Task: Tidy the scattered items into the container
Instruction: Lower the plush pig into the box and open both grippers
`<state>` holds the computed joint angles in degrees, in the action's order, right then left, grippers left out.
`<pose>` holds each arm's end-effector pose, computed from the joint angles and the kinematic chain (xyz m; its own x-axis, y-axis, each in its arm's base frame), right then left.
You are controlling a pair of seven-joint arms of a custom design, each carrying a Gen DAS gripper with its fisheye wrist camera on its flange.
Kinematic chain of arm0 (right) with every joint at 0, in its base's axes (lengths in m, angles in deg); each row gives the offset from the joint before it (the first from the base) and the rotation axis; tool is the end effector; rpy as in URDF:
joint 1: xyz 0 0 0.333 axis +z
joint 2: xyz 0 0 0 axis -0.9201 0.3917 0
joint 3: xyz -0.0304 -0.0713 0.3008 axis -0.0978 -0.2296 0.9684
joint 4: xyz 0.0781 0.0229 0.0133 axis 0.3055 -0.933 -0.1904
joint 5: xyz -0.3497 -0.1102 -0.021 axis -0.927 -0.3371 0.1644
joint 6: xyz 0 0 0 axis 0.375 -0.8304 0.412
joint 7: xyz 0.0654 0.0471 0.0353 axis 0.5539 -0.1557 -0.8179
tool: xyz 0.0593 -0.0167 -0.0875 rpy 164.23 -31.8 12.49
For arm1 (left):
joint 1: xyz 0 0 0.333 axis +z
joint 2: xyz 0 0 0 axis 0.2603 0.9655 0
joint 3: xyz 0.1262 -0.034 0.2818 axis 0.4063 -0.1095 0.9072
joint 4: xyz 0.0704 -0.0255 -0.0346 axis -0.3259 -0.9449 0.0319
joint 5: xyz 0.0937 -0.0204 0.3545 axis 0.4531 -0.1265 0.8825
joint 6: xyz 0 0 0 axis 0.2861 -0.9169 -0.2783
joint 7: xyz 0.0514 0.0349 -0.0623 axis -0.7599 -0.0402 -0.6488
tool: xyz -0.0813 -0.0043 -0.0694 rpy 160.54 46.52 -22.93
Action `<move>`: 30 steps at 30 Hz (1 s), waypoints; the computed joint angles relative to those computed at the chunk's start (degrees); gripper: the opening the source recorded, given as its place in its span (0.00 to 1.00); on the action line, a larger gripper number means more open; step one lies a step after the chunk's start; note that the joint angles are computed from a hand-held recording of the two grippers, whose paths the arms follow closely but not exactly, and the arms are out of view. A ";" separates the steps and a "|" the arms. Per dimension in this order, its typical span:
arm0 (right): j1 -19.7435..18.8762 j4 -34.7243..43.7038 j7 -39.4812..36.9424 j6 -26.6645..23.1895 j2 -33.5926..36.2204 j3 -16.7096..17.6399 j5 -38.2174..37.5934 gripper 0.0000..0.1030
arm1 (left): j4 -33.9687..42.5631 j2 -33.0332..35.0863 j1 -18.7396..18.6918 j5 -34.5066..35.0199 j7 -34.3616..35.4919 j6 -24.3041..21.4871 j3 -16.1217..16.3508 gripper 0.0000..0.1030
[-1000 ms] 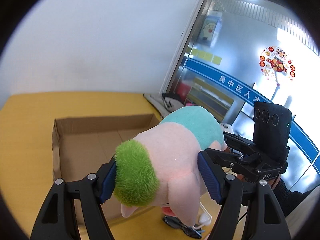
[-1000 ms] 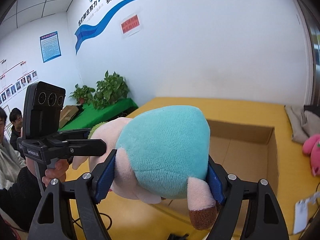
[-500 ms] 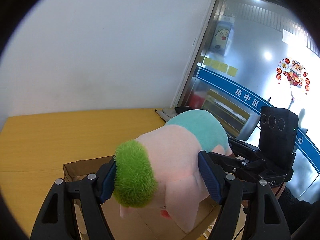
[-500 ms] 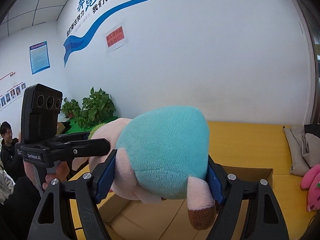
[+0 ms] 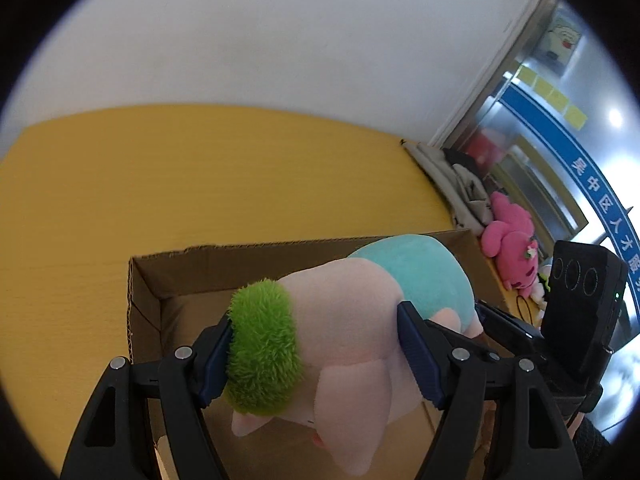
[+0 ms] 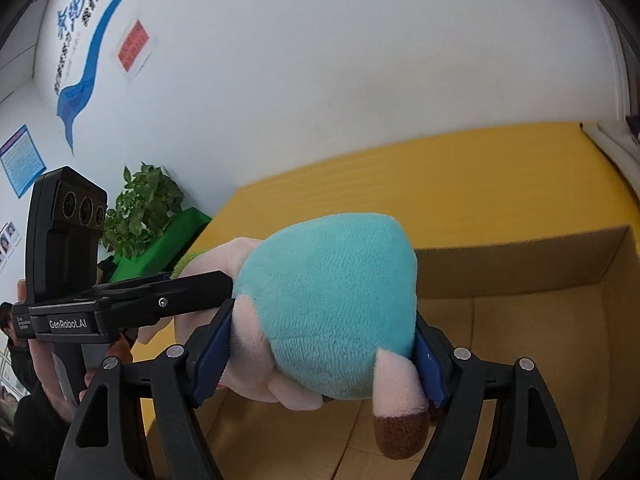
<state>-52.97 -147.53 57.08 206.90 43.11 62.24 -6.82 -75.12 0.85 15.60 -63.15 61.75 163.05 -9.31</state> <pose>0.6715 0.2720 0.5461 0.3785 -0.8168 -0.4353 -0.7242 0.0315 -0.6889 0.6964 -0.1259 0.5398 -0.2488 -0.8938 0.3732 -0.8233 -0.0078 -0.5676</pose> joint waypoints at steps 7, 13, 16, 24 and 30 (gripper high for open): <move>2.90 7.15 10.23 -3.97 7.91 -3.11 -5.96 0.80 | 7.38 6.65 -3.11 8.94 -11.03 -5.54 3.18 0.76; 3.15 8.88 13.71 -5.01 8.98 -3.44 -9.33 0.97 | 2.27 3.34 -2.37 9.32 -14.48 -1.50 2.70 0.78; 2.76 7.68 13.84 -4.52 7.69 -3.49 -10.00 1.00 | -3.69 -1.17 -2.54 10.91 -16.22 5.02 3.93 0.76; 4.85 -12.90 13.63 8.59 -9.67 -6.40 -17.10 1.00 | -27.57 -22.05 -1.72 9.11 -11.46 21.60 3.51 0.76; 7.11 -27.45 19.09 16.82 -23.27 -8.34 -26.63 1.00 | -43.05 -34.05 -5.90 7.33 -6.79 26.44 4.84 0.76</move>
<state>-45.87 -174.98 76.17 223.72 19.84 53.90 -33.45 -118.17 -33.20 9.70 -55.82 54.96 189.50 -4.47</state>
